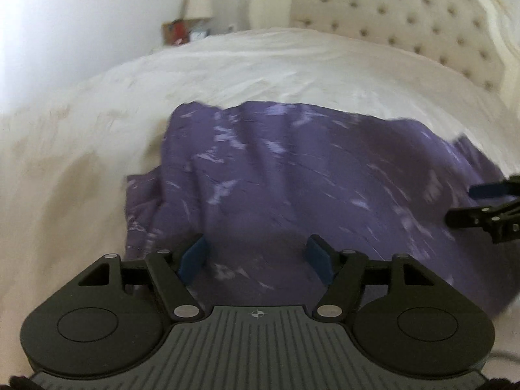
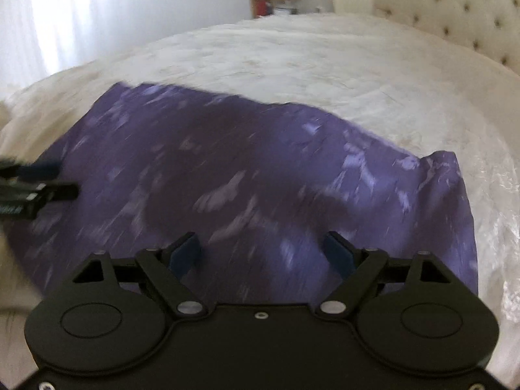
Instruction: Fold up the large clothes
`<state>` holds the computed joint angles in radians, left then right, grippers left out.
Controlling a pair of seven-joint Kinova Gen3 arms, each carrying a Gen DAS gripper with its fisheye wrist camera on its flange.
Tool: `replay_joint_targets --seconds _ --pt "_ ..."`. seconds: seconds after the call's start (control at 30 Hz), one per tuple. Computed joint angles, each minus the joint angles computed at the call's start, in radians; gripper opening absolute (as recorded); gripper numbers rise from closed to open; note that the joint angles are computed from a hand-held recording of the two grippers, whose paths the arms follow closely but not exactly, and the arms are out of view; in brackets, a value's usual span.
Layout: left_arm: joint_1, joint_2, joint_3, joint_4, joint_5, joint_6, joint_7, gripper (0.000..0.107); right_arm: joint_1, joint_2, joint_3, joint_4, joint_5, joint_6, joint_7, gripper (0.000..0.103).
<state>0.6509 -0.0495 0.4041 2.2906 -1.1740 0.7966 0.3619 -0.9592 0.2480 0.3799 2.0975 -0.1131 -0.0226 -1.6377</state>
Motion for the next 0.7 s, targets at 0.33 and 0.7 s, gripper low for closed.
replay_joint_targets --seconds 0.33,0.7 --pt "-0.090 -0.072 -0.040 0.053 -0.025 -0.192 -0.046 0.086 0.321 0.071 -0.287 -0.081 0.276 0.007 -0.315 0.102" --pt "-0.118 -0.263 0.139 0.101 0.150 -0.102 -0.053 0.103 0.830 -0.176 -0.717 0.296 0.394 -0.308 -0.556 0.102"
